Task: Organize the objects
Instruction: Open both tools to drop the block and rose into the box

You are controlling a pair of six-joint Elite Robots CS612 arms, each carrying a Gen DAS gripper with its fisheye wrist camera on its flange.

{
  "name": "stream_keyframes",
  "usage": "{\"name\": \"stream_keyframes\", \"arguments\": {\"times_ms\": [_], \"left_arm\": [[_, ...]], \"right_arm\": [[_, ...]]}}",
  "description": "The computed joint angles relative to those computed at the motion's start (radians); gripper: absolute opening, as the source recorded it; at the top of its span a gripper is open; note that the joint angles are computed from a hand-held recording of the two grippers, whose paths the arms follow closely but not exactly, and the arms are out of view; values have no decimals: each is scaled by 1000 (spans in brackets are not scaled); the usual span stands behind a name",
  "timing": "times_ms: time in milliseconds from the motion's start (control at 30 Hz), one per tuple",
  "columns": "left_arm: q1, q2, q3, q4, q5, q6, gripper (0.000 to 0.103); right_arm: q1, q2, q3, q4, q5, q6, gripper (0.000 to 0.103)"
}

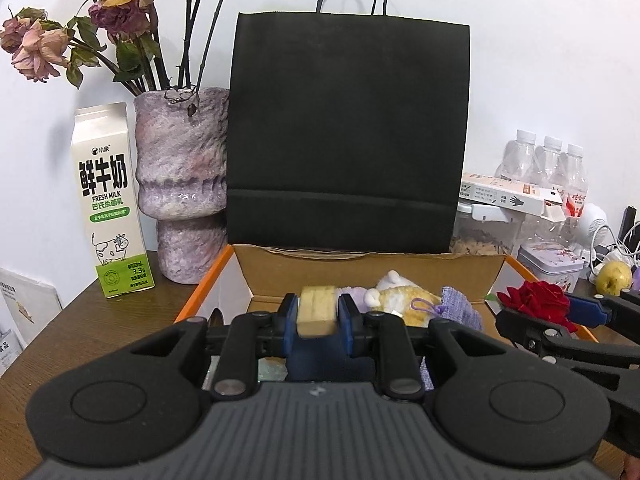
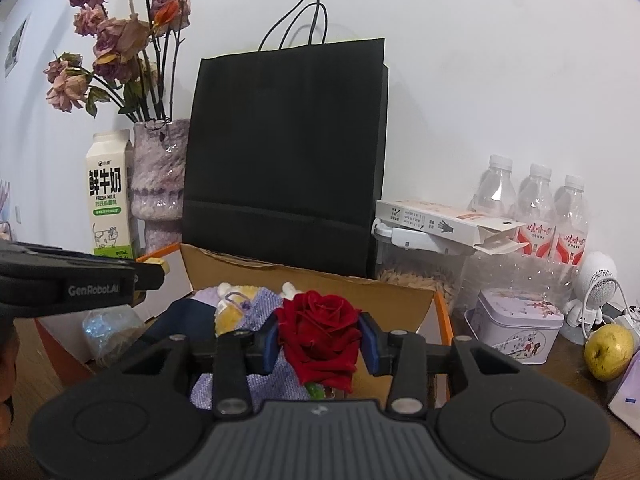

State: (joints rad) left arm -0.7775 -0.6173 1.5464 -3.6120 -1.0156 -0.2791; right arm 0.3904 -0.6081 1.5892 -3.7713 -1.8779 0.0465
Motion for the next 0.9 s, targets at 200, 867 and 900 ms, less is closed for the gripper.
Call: {"name": "stream_keyframes", "arguments": {"times_ms": [200, 867, 900], "left_arm": [[-9, 10, -7, -16, 61, 0, 100], [-11, 11, -3, -32, 85, -23, 103], [-12, 10, -1, -34, 86, -25, 103]], "right_arm": [[1, 4, -2, -14, -11, 13, 97], [5, 4, 1, -3, -35, 35, 103], [6, 4, 2, -5, -38, 38, 103]]}}
